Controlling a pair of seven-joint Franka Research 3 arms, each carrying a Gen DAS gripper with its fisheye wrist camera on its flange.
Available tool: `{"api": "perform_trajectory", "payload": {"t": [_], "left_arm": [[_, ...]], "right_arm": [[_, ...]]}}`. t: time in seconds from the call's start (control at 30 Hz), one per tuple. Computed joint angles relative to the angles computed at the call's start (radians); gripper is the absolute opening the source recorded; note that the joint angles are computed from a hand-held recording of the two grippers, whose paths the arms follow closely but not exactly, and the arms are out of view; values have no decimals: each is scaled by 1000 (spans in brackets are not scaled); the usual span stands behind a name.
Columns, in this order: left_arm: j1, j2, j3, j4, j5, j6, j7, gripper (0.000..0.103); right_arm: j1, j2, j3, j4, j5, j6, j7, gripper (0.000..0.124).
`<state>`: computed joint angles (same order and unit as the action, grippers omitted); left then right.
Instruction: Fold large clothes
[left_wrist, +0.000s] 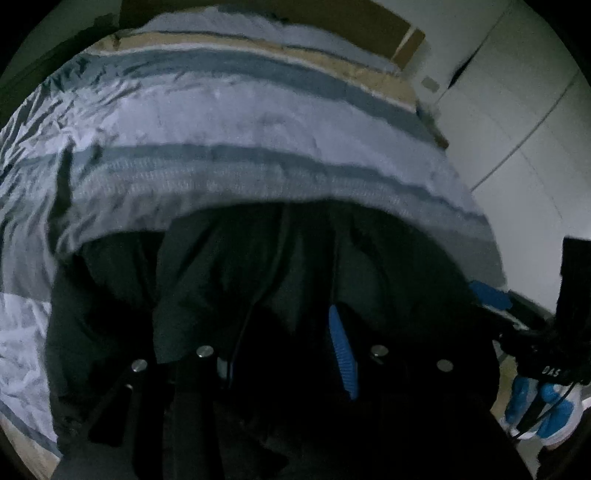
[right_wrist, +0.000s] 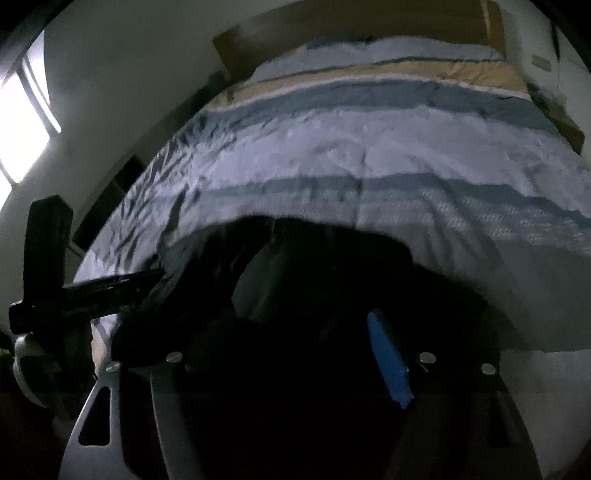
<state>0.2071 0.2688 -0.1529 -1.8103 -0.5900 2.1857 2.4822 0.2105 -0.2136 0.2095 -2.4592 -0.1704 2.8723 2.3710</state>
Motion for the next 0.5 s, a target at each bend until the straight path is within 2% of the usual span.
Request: {"api": "perform_trajectory", "payload": {"t": [0.17,0.3,0.5], "left_arm": [[-5,-9,2,-98,16,89,36,40],[-10,-20,-1,-172,15,172,67,40],[-21,-10,-14,-227,31,283,92,40]], "right_arm": [[7,18,6,-41,-23,10,-9,73],[-10,39,27,-66,-99,13,42,73],[-7,84,23,-70,-198,24,128,73]]}}
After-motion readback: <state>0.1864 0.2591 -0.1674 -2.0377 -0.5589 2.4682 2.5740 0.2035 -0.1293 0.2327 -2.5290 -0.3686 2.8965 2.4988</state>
